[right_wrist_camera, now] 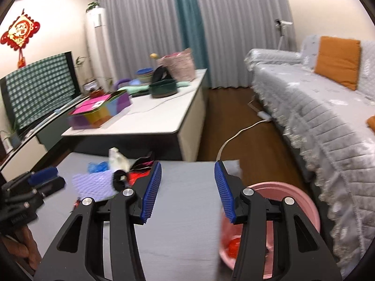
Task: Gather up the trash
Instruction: 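Return both tools to the table and grasp the black snack wrapper with the left tool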
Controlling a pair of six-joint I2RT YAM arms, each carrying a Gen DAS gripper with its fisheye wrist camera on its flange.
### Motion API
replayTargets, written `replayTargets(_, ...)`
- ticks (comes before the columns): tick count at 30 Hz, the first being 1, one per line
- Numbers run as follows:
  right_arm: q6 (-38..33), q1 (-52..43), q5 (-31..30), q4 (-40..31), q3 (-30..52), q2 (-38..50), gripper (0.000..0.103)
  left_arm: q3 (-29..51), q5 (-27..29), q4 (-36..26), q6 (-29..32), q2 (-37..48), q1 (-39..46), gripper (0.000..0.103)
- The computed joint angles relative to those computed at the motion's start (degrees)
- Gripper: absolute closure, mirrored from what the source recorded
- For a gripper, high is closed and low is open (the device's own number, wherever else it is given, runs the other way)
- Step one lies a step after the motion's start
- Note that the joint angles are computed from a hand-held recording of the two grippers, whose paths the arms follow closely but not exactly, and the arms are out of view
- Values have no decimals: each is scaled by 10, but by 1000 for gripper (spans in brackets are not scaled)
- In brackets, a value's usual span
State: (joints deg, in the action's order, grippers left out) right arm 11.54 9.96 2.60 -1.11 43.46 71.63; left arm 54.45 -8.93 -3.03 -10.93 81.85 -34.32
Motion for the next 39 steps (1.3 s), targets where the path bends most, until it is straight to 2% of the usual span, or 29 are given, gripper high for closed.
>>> replayTargets(5, 16, 51, -4, 31, 19, 69, 55, -78, -13, 29, -5, -40, 52, 52)
replayTargets(13, 20, 122, -1, 60, 69, 199, 55, -116, 13, 68, -6, -1, 130, 52)
replayTargets(25, 10, 152, -21, 52, 161, 357, 55, -80, 46, 93, -35, 129, 175, 52)
replayTargets(37, 15, 149, -47, 28, 211, 427, 55, -34, 70, 58, -46, 205, 191, 50)
replayTargets(39, 15, 150, -49, 26, 214, 432, 58, -25, 67, 47, -41, 211, 187, 50)
